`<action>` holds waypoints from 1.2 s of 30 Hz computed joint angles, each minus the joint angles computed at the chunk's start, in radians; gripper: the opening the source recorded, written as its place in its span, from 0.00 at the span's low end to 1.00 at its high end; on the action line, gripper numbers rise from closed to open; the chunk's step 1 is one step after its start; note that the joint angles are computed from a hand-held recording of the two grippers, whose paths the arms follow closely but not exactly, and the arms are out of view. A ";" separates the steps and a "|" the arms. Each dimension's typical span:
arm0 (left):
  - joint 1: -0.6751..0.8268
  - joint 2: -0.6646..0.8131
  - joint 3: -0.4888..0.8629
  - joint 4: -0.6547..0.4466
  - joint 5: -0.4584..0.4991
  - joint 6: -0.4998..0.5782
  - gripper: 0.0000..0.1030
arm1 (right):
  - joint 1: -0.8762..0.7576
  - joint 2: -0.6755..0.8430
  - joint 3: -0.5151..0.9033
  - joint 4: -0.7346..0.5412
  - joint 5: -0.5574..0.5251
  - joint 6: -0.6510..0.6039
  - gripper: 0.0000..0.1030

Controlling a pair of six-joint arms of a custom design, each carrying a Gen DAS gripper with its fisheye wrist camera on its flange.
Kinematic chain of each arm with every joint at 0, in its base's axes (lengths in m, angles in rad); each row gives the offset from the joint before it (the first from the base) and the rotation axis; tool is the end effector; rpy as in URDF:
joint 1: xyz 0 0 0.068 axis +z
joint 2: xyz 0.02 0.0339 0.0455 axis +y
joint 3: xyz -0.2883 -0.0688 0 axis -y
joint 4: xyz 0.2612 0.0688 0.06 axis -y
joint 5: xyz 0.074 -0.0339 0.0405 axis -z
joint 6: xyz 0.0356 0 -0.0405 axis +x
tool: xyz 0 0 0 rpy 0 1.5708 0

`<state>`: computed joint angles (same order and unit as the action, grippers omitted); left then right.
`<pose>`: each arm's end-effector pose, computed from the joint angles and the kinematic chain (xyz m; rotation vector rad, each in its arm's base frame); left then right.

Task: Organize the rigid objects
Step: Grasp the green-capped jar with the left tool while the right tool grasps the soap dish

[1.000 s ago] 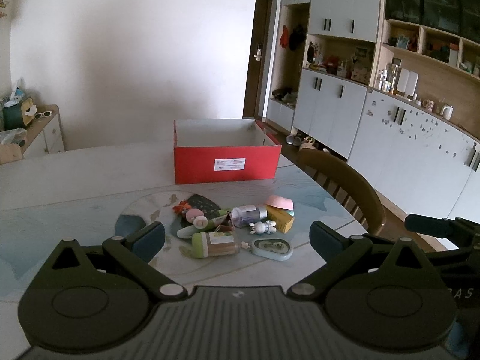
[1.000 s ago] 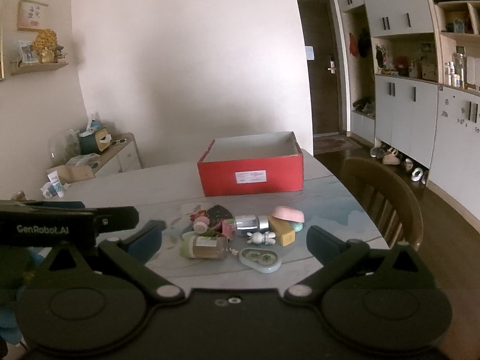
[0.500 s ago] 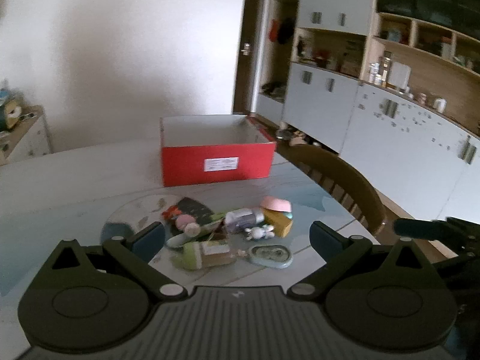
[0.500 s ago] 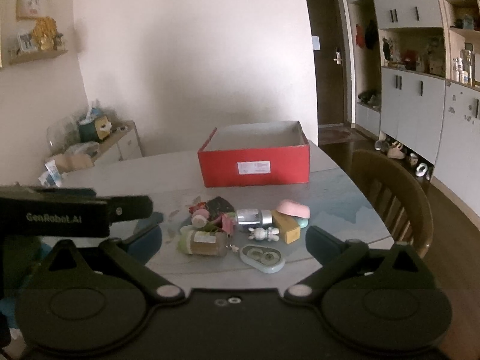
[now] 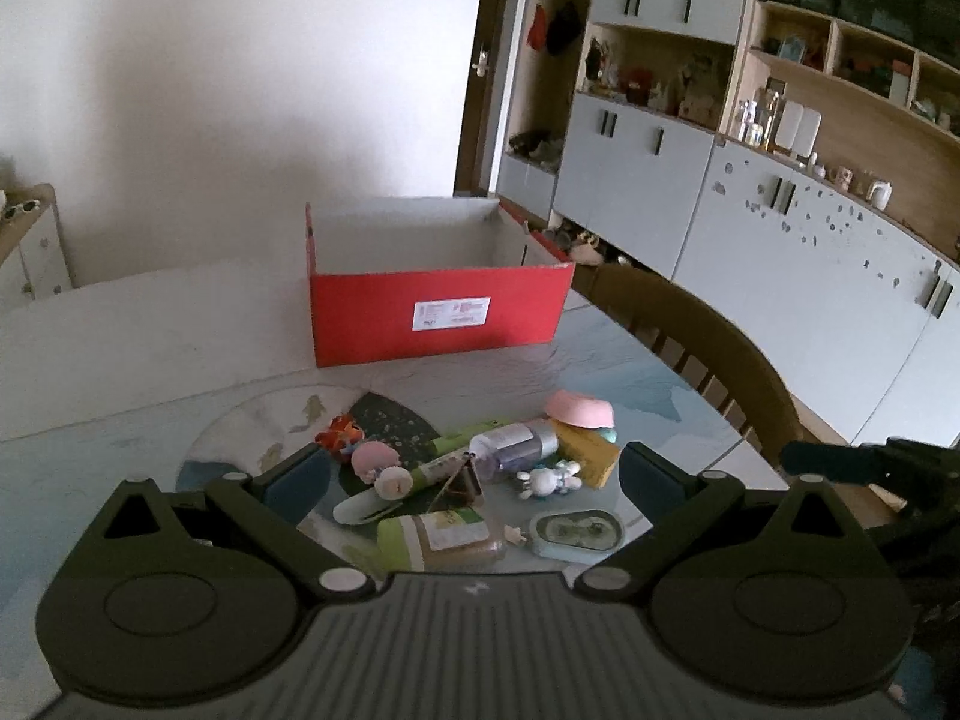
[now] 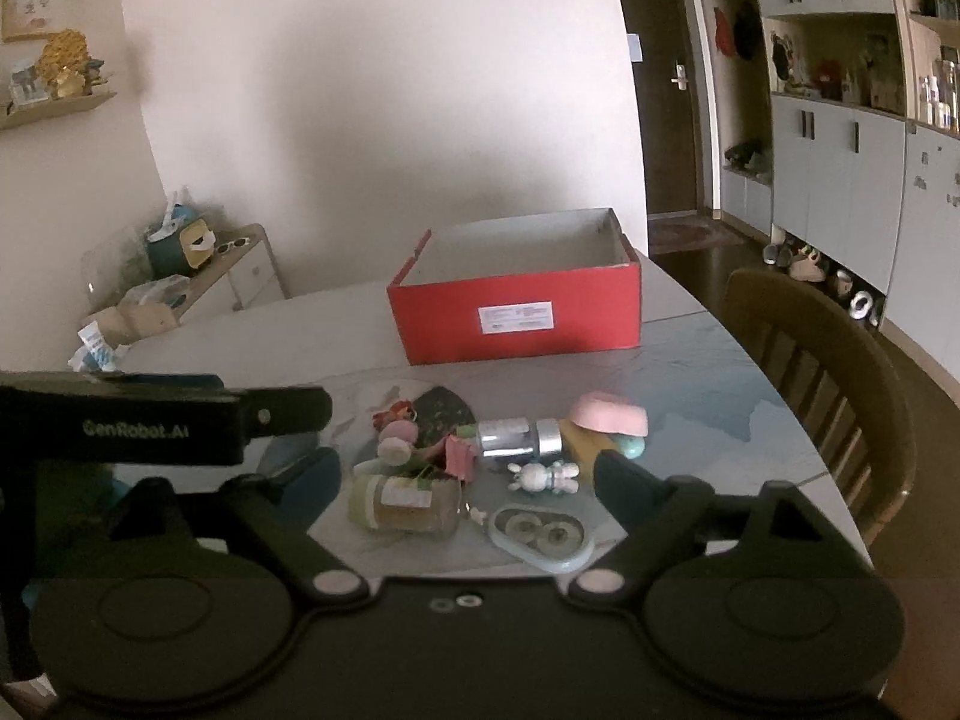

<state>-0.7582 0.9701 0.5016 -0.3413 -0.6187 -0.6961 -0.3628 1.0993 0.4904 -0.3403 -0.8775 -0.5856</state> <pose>0.1509 -0.1144 0.2123 -0.2113 2.1922 -0.0592 0.1911 -0.0432 0.1915 -0.5610 2.1002 0.5821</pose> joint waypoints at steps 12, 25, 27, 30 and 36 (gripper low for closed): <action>0.371 0.200 -0.075 0.287 0.379 0.195 1.00 | 0.167 0.273 0.036 0.237 0.204 0.076 0.87; 0.403 0.554 0.006 0.375 0.467 0.184 1.00 | 0.244 0.580 0.091 0.377 0.318 -0.041 0.81; 0.399 0.578 0.023 0.366 0.464 0.174 1.00 | 0.253 0.611 0.101 0.382 0.323 -0.070 0.81; 0.397 0.616 0.046 0.361 0.457 0.167 1.00 | 0.272 0.656 0.113 0.410 0.339 -0.087 0.81; 0.411 0.674 0.073 0.369 0.455 0.143 1.00 | 0.288 0.713 0.134 0.428 0.345 -0.096 0.79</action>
<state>-0.3475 1.6442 0.5747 0.0277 -0.1640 -0.5530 -0.0748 1.8120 0.6246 0.0878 -0.5325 -0.6819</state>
